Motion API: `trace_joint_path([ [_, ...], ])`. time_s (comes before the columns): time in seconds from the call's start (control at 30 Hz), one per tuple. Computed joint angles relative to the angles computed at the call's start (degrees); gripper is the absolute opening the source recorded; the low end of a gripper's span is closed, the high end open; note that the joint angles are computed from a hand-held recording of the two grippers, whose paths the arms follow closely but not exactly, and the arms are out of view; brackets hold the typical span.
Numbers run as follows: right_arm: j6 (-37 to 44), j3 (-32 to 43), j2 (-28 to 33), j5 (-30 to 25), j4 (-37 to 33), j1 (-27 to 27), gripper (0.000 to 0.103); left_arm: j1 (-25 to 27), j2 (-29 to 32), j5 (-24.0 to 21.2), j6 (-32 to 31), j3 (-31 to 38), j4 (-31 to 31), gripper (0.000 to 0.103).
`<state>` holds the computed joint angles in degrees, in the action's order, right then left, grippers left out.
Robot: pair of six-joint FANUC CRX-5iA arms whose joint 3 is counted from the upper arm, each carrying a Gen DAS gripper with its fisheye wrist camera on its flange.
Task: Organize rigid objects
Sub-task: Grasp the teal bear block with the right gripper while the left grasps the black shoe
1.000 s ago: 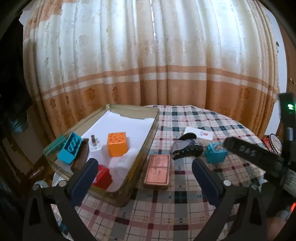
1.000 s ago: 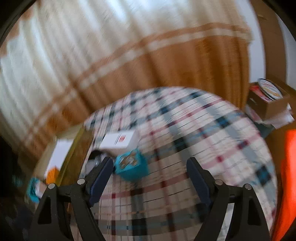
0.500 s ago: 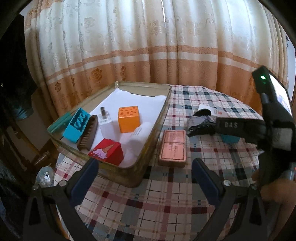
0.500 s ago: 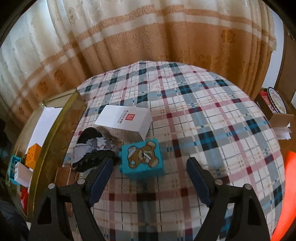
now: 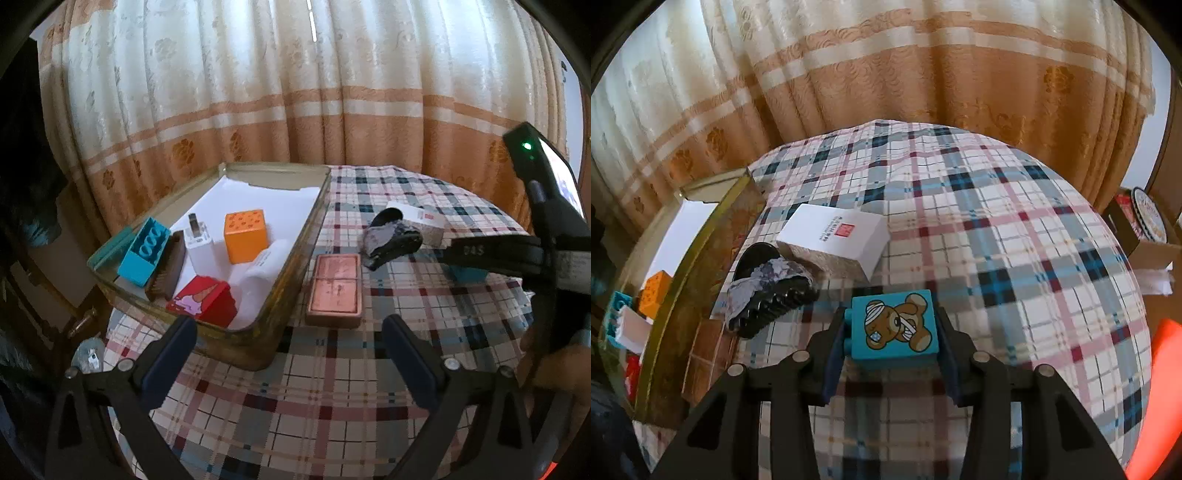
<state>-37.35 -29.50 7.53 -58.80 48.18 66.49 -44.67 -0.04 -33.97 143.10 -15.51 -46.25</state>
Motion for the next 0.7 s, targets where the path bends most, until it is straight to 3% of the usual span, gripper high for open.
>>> trace_joint_path([
  [0.1, -10.6, -6.9, -4.3, 5.0, 7.1, 0.3, 0.046, -0.7, -0.2, 0.5, -0.2, 0.1, -1.0, 0.099],
  [0.23, -23.4, -13.6, -7.8, 7.6, 18.0, 0.2, 0.046, -0.1, -0.4, 3.8, -3.7, 0.2, 0.8, 0.099],
  [0.33, -26.2, -14.2, -7.9, 4.1, 20.2, 1.4, 0.046, 1.3, 1.2, 6.1, -12.0, 1.6, 6.5, 0.099],
  [0.5, -25.4, -12.3, -6.5, -5.2, 18.3, 4.8, 0.046, 1.6, 5.2, 5.2, -18.2, 6.0, 10.7, 0.099],
  [0.6, -26.8, -10.4, -4.8, -13.5, 14.8, 7.5, 0.046, 0.7, 8.8, 2.9, -19.5, 10.4, 10.3, 0.099],
  [0.7, -29.6, -11.1, -5.1, -15.4, 15.1, 8.3, 0.046, 0.4, 12.6, 0.5, -22.2, 14.6, 11.5, 0.099],
])
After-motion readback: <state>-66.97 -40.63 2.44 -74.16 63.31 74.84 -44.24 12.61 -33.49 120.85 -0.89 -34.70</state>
